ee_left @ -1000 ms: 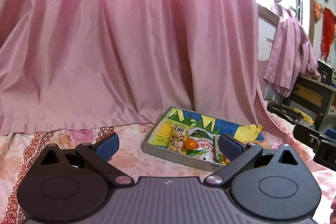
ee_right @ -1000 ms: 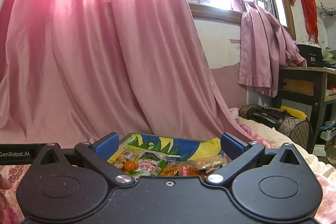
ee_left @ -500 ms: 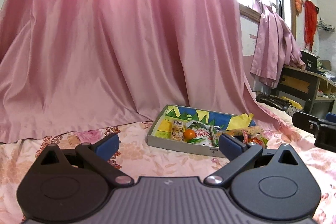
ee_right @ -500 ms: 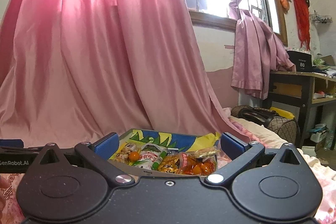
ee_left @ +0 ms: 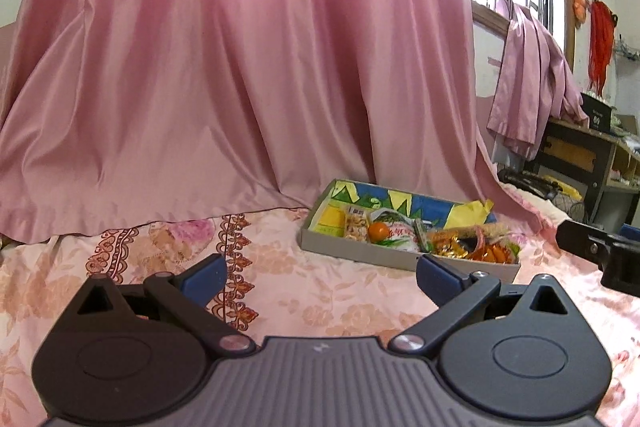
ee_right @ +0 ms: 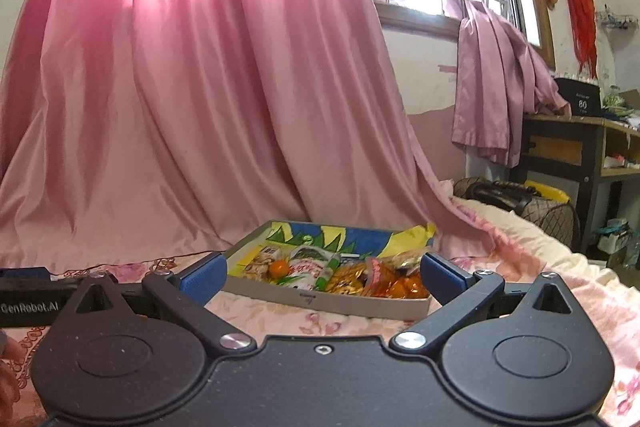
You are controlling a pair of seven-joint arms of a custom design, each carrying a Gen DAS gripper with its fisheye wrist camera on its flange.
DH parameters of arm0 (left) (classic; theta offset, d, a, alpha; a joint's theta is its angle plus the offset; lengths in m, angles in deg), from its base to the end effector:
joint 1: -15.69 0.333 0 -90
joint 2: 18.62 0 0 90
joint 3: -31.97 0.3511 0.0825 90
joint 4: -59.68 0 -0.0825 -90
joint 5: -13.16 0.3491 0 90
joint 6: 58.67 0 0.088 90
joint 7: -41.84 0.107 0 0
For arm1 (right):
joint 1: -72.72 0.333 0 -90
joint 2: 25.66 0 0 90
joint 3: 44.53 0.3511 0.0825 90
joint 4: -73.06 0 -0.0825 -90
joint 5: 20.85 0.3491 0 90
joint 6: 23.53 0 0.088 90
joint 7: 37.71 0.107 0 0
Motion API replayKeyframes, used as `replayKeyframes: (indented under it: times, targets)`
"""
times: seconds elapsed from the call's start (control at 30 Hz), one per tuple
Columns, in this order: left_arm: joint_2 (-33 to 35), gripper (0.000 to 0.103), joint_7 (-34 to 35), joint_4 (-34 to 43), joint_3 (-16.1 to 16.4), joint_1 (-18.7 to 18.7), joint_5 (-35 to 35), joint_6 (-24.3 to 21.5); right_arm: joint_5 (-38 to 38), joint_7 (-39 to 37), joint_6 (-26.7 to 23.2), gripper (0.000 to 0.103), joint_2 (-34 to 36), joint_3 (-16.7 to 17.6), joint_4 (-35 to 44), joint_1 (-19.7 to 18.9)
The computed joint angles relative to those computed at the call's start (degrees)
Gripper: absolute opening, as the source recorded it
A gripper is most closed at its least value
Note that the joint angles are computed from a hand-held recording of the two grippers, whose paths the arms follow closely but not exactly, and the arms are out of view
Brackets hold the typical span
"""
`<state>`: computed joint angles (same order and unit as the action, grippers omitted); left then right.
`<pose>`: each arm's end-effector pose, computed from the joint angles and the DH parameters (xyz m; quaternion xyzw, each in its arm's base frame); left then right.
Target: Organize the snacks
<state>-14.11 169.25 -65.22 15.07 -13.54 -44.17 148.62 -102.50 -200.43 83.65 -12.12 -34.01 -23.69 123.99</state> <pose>0.4393 -0.2950 0.5362 -0.5138 0.6523 -0.4838 0.2766 0.3717 0.5062 0.5598 -0.4834 0.6342 -0.4754 0.3715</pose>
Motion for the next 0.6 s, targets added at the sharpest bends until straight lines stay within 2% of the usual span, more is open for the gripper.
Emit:
replayKeyframes:
  times: [0.17, 0.27, 0.5, 0.6]
  targets:
    - [1.03, 0.103, -3.89, -1.48, -0.51, 0.21, 4.55, 3.65, -2.39, 5.14, 3.53, 0.102, -0.83, -0.01, -3.30, -0.87]
    - [2.21, 0.103, -1.28, -0.16, -0.30, -1.11, 2.01, 4.78, -1.41, 7.00, 5.03, 0.102, -1.11, 0.27, -4.85, -1.67]
    - [4.20, 0.103, 10.02, 3.79, 0.24, -3.87, -7.93, 4.43, 0.63, 10.09, 7.84, 0.102, -1.68, 0.59, -7.69, -3.02]
    - [4.68, 0.103, 11.61, 4.14, 0.04, -3.84, -8.32, 3.95, 1.06, 12.29, 7.46, 0.102, -2.12, 0.63, -8.62, -3.44]
